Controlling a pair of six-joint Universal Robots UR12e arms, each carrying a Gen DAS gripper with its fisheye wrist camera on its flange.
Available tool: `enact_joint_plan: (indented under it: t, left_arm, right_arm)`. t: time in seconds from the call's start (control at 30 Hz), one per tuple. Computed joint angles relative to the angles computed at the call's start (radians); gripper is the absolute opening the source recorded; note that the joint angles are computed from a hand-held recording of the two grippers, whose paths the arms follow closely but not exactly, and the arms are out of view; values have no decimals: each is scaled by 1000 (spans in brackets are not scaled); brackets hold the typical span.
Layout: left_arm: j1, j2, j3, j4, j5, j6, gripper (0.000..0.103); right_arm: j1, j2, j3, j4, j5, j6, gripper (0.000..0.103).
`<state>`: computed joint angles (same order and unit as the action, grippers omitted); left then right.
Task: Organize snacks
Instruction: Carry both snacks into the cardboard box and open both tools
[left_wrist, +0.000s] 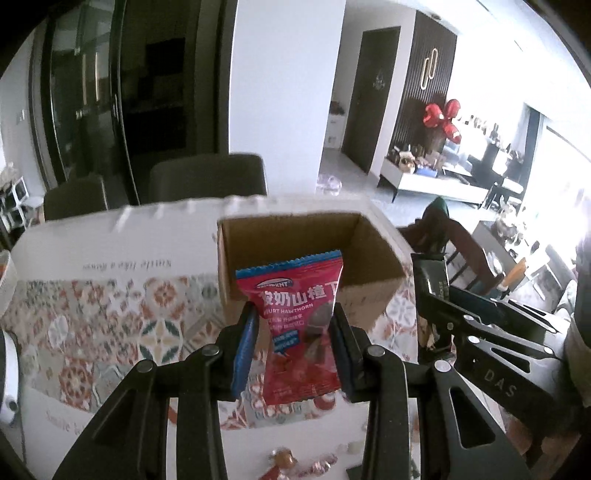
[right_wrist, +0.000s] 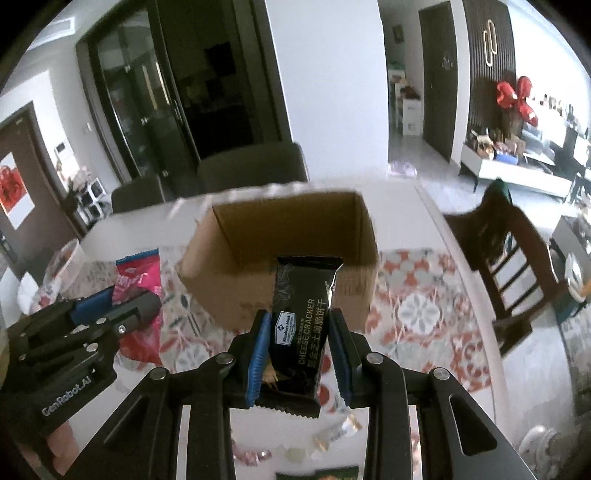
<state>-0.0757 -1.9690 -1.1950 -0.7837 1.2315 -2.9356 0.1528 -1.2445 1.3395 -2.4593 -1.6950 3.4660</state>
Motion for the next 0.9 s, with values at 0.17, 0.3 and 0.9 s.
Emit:
enact_joint_plan:
  t: [0.17, 0.3, 0.9]
  left_arm:
    - [-2, -32, 60, 14, -6, -10, 38]
    - [-8, -69, 123, 3, 0, -9, 38]
    - [-30, -246, 380, -232, 28, -8, 38]
  right_arm:
    - [-10, 26, -50, -19, 7, -16, 33]
    - [-19, 54, -92, -25, 25, -30, 33]
    - [-62, 193, -273, 117, 106, -48, 33]
